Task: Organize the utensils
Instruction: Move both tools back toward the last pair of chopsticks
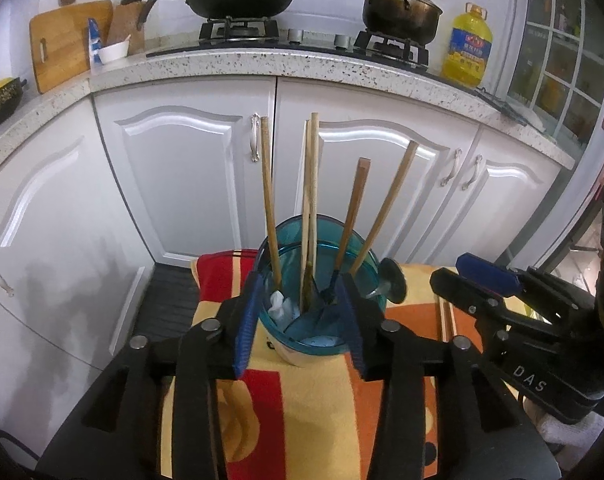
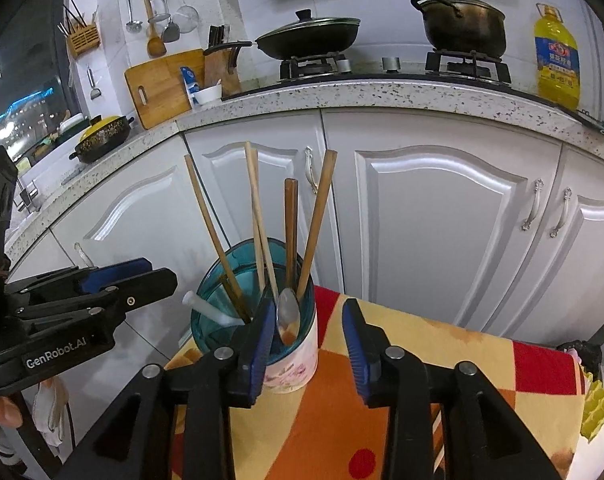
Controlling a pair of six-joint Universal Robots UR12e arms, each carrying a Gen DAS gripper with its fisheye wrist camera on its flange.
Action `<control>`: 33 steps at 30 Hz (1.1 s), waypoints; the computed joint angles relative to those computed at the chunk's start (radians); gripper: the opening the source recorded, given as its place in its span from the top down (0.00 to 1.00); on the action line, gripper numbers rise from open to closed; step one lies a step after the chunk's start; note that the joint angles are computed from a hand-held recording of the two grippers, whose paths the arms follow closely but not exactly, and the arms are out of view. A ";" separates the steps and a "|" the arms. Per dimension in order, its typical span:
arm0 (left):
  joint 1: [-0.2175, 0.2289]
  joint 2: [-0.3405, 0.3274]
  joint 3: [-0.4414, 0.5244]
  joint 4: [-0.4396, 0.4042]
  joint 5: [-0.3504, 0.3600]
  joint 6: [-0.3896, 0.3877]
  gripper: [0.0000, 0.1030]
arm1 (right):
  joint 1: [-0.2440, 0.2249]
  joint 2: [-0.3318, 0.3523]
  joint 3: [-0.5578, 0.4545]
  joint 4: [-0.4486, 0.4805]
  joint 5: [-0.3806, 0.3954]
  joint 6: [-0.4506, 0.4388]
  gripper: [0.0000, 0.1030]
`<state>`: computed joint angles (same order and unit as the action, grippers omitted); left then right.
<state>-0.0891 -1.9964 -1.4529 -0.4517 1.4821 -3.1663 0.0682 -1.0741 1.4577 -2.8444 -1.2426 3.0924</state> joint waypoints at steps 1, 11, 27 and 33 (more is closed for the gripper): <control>-0.002 0.003 -0.005 0.004 0.000 -0.001 0.61 | 0.000 -0.003 0.005 -0.002 -0.002 0.000 0.66; -0.027 0.029 -0.053 0.053 0.037 -0.012 0.57 | -0.009 -0.043 0.064 0.007 -0.035 0.029 0.63; -0.064 0.044 -0.089 0.030 -0.014 0.019 0.56 | -0.038 -0.083 0.136 0.082 -0.119 0.067 0.61; -0.069 0.043 -0.100 0.010 -0.034 0.030 0.56 | -0.061 -0.088 0.159 0.114 -0.152 0.071 0.59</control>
<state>-0.1577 -1.9534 -1.5530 -0.4419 1.4477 -3.1365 0.0075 -1.1617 1.6164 -2.7300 -1.3948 3.1638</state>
